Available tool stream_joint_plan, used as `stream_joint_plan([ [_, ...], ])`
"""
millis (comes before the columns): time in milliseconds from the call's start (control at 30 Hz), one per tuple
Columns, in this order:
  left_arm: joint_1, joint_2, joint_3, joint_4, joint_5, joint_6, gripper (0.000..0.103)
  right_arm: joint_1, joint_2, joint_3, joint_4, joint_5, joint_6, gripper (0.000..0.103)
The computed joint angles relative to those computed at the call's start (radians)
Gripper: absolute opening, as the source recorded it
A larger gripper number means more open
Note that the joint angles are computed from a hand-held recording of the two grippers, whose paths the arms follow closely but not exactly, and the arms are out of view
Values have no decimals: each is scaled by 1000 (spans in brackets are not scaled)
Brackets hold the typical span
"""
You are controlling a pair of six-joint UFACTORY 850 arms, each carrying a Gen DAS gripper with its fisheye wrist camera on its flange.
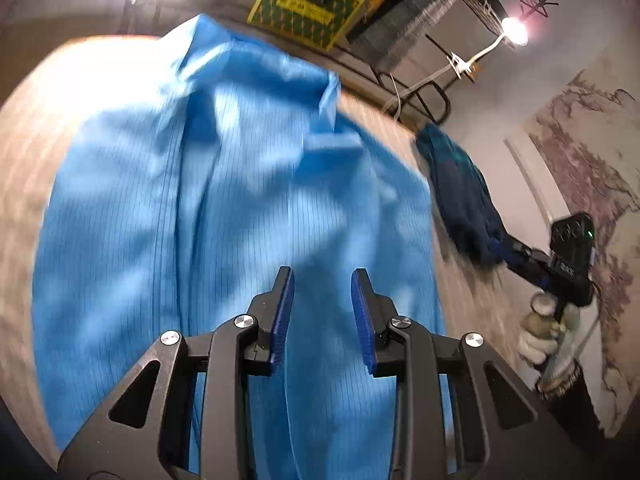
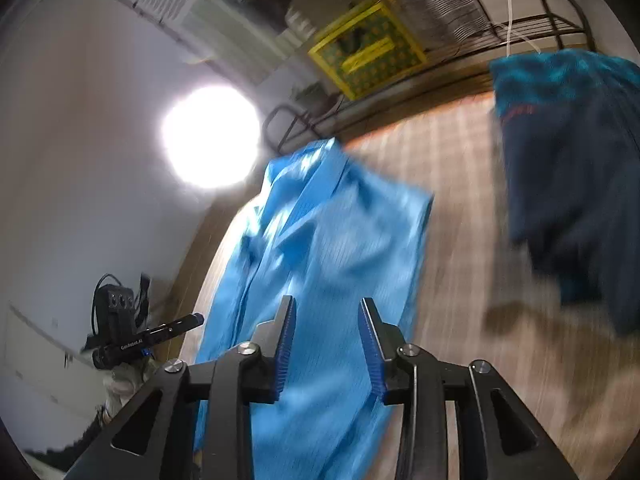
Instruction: Fold large clothes
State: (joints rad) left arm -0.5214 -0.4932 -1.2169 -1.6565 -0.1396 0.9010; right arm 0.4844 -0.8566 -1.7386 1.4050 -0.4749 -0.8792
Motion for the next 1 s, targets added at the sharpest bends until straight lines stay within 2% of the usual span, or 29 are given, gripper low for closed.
stream_joint_plan([
  [67,-26,45,82,-187,-10,157,29,18,25,49,-26,-4,16,38],
  [133,-56,72,147,-277,-13,209,30,26,22,62,-53,-21,47,38],
  [200,-78,73,176,-262,-25,170,30,32,-1,46,-94,-30,102,38],
  [333,-117,60,204,-235,-20,103,30,27,-52,12,-76,-61,144,35],
  [433,-118,49,219,-381,-65,217,30,31,-97,-50,-212,-57,277,33],
  [500,-115,37,216,-405,-100,247,29,35,-123,-85,-289,-58,353,31],
  [533,-115,30,208,-399,-98,244,25,35,-137,-102,-309,-62,373,26],
  [567,-116,26,203,-393,-94,240,8,35,-148,-118,-321,-65,390,17],
  [600,-113,18,195,-367,-102,218,3,36,-167,-146,-331,-70,405,11],
  [633,-114,18,197,-384,-107,235,3,38,-178,-161,-331,-70,408,1],
  [700,-113,24,199,-422,-114,273,2,44,-187,-185,-376,-54,450,0],
  [900,-105,43,192,-526,-142,384,1,51,-186,-270,-668,5,663,0],
  [933,-103,36,183,-531,-139,391,1,48,-193,-293,-724,11,715,0],
  [1000,-102,9,152,-477,-114,354,1,38,-213,-333,-725,6,724,0],
])
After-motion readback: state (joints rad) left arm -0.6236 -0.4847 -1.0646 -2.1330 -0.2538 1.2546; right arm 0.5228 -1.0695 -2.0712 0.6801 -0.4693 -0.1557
